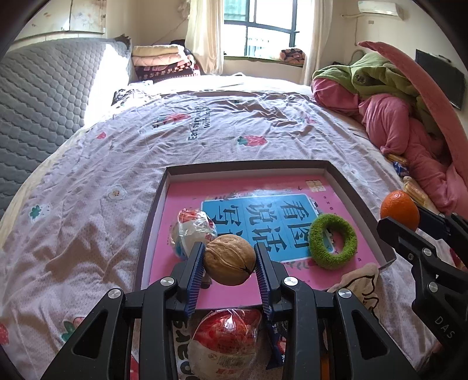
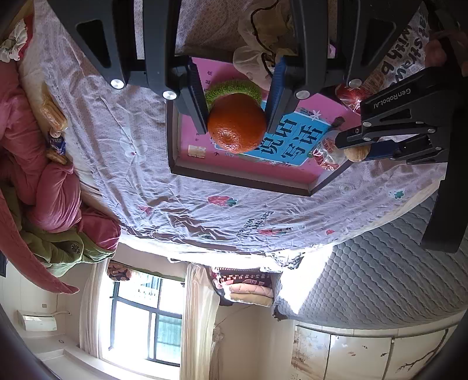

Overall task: Organize objects
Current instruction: 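Carry the walnut with the left tool while the right tool carries the tangerine into the box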

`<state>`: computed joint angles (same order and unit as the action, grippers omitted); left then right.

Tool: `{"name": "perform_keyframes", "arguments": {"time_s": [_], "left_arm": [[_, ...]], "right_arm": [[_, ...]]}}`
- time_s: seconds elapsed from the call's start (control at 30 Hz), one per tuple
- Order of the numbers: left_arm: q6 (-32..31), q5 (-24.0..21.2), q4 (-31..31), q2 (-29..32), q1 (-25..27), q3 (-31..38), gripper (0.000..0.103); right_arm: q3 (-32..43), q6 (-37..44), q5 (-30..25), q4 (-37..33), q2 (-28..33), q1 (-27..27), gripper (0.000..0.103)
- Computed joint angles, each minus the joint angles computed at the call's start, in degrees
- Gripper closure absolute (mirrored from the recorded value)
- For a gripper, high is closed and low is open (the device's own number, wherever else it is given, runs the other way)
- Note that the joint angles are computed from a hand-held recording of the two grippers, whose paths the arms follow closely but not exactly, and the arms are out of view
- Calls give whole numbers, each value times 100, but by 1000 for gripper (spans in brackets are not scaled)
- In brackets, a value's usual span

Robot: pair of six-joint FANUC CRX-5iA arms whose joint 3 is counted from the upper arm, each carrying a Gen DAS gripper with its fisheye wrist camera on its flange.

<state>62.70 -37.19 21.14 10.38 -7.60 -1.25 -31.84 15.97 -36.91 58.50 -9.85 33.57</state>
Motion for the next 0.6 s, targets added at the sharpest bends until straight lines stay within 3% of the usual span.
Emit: {"name": "perform_keyframes", "arguments": {"time_s": [0.6], "left_arm": [[616, -375, -652, 621, -250, 747, 68]], "right_arm": [[370, 414, -61, -569, 453, -309, 63]]}}
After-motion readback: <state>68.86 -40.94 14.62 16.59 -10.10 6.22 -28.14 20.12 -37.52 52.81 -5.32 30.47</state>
